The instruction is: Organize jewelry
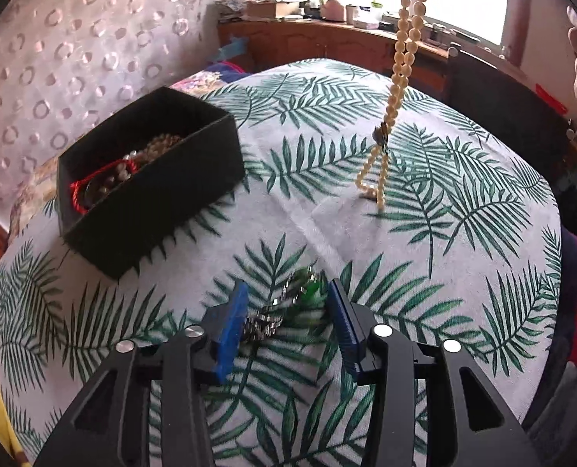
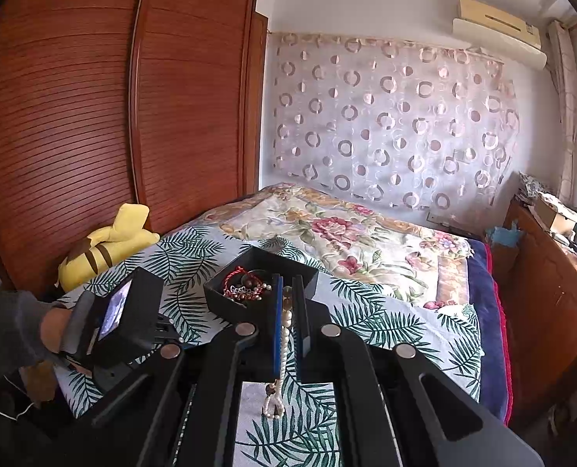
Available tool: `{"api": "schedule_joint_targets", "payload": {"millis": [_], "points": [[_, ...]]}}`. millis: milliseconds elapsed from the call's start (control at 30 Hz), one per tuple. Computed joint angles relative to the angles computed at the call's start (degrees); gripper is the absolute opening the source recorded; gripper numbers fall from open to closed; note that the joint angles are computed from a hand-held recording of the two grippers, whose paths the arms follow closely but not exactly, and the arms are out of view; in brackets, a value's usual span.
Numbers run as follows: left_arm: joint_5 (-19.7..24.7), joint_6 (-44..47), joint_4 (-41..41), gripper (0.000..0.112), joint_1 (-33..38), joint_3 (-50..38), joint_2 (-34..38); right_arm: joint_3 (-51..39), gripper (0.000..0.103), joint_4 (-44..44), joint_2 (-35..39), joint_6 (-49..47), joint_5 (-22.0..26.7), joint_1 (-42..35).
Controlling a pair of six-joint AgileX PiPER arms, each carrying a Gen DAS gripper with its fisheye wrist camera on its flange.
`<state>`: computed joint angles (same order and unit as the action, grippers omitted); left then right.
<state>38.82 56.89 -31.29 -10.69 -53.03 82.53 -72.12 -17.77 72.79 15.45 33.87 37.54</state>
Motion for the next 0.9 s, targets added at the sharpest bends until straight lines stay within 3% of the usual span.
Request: {"api": "schedule_joint_targets", "payload": {"millis": [67,267,600,900], "points": [[1.1,1.5,-1.8,0.012,0.2,-0.4,0.5,0.0,0.005,0.2,-0.1,-0.3,0.1,-0.2],[2.0,5.4,-6.1,0.005,2.1,1.2,-0.5,0.0,0.005,2.3,-0.9,-2.8,0.2,-1.4],[5.7,6.5,-13.2,0.005,7.5,-2.1,-3.2,-2.8,0.005,2.4,-1.2,-3.9,1.4,-1.2],[6.5,-1.8,-13.3,0.005,9.5,-16.8,3.2,-18.0,0.005,2.7,6.1,-7.6,4.5,-1.2]]}}
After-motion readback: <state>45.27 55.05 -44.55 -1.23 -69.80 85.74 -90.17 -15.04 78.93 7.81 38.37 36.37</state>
